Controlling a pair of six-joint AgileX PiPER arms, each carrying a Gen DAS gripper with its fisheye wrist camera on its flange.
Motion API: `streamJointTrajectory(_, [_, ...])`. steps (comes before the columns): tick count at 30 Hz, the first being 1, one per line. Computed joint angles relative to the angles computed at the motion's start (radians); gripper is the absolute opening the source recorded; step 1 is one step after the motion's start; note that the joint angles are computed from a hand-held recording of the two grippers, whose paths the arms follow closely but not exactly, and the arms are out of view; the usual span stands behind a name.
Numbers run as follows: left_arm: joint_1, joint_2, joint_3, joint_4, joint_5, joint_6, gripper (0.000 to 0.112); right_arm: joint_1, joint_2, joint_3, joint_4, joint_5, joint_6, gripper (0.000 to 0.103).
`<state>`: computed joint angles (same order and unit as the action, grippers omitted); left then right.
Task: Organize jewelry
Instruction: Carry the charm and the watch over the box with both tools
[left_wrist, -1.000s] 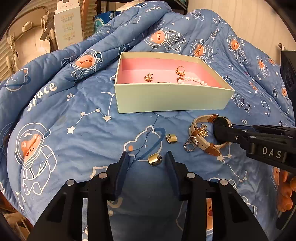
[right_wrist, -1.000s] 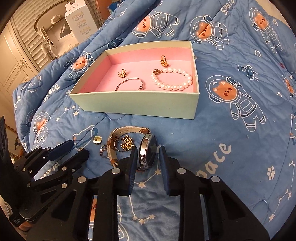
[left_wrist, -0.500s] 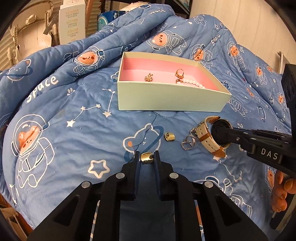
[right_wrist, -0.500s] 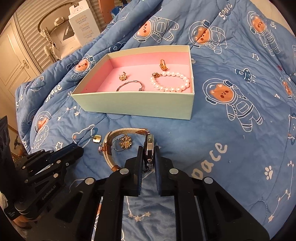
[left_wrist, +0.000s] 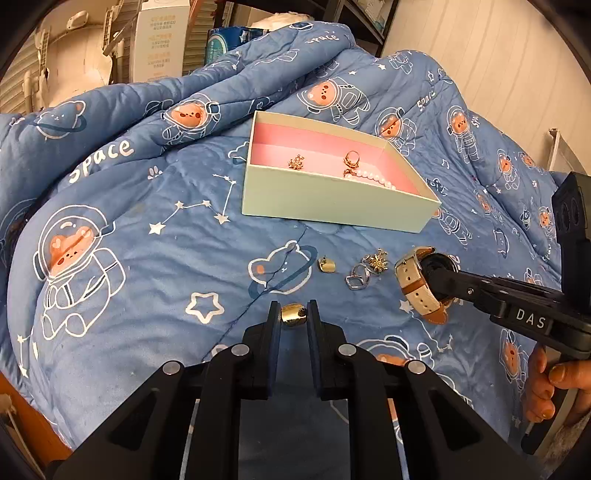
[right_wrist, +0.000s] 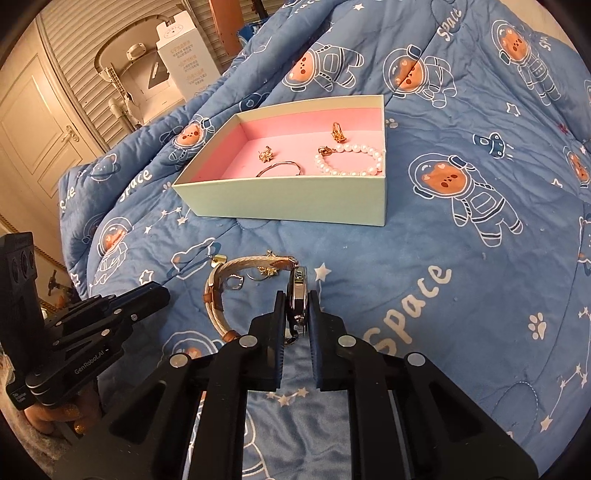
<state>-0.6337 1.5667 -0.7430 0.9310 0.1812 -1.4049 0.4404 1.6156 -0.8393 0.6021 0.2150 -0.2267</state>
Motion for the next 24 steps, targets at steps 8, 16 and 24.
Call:
streamJointTrajectory(8, [0.002, -0.018, -0.043, -0.212, 0.011, 0.235, 0.014, -0.046, -0.048, -0.006, 0.201, 0.059, -0.213, 0.012])
streamJointTrajectory(16, [0.04, 0.008, -0.17, -0.525, 0.05, 0.637, 0.014, -0.073, -0.029, -0.113, 0.144, 0.113, -0.203, 0.012])
streamJointTrajectory(24, [0.135, 0.117, -0.37, -0.912, 0.122, 1.083, 0.014, -0.087, 0.061, -0.297, -0.05, 0.153, -0.076, 0.012])
